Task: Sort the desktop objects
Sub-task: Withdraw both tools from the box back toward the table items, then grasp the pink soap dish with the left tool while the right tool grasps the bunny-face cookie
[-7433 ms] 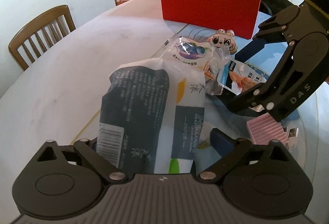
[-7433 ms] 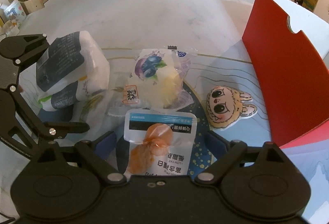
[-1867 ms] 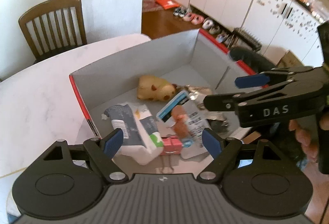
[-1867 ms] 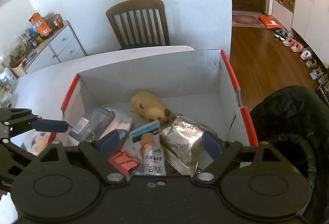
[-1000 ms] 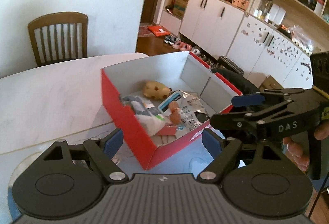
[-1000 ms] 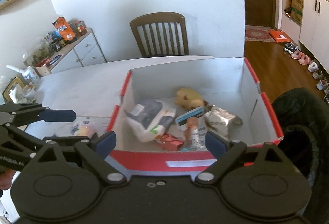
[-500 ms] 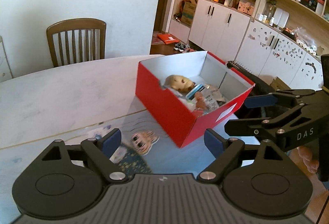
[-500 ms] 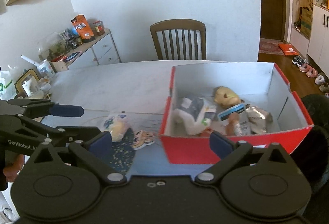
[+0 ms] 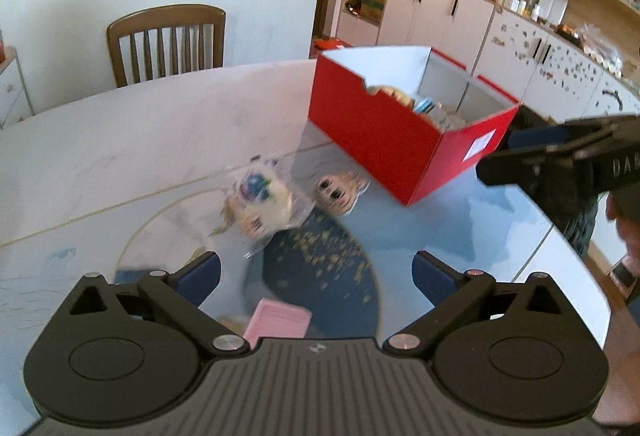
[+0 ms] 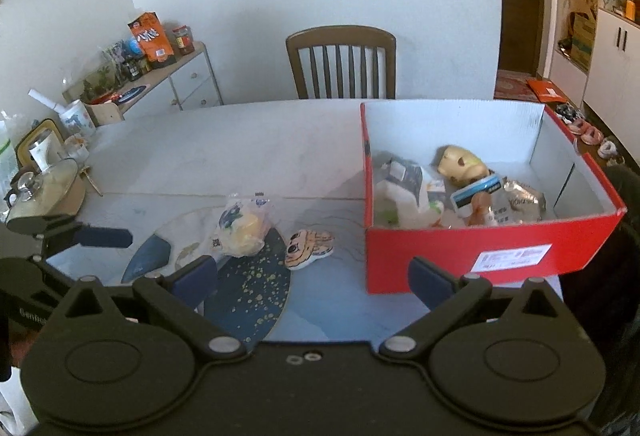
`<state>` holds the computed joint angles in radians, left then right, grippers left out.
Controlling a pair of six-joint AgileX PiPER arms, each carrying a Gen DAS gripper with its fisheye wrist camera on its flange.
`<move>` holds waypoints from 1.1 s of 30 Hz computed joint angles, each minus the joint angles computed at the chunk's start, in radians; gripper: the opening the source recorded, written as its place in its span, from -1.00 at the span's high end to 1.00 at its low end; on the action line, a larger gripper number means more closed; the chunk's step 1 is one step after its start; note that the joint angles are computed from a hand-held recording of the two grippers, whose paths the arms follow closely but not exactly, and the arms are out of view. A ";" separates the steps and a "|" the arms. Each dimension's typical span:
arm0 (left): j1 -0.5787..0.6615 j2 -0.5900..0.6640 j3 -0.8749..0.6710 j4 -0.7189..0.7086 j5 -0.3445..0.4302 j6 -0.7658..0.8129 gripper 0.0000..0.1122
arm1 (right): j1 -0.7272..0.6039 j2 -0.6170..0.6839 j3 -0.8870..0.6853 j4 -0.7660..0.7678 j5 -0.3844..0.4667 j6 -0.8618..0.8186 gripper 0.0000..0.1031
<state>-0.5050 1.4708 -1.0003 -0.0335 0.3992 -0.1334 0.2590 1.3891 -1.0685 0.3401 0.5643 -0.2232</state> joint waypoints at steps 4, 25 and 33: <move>0.035 -0.020 0.065 -0.123 -0.021 0.164 -0.82 | 0.060 0.016 0.004 -0.094 -0.027 0.122 -0.98; 0.110 0.088 0.120 -0.405 -0.109 0.543 -0.82 | 0.256 0.253 -0.088 -0.530 -0.105 0.612 -0.93; 0.126 0.133 0.097 -0.452 -0.107 0.597 -0.80 | 0.253 0.360 -0.163 -0.552 -0.112 0.634 -0.81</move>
<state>-0.3788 1.6037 -0.9031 -0.4851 0.2921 0.4639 0.5119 1.7486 -1.2311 -0.2123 0.4525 0.4109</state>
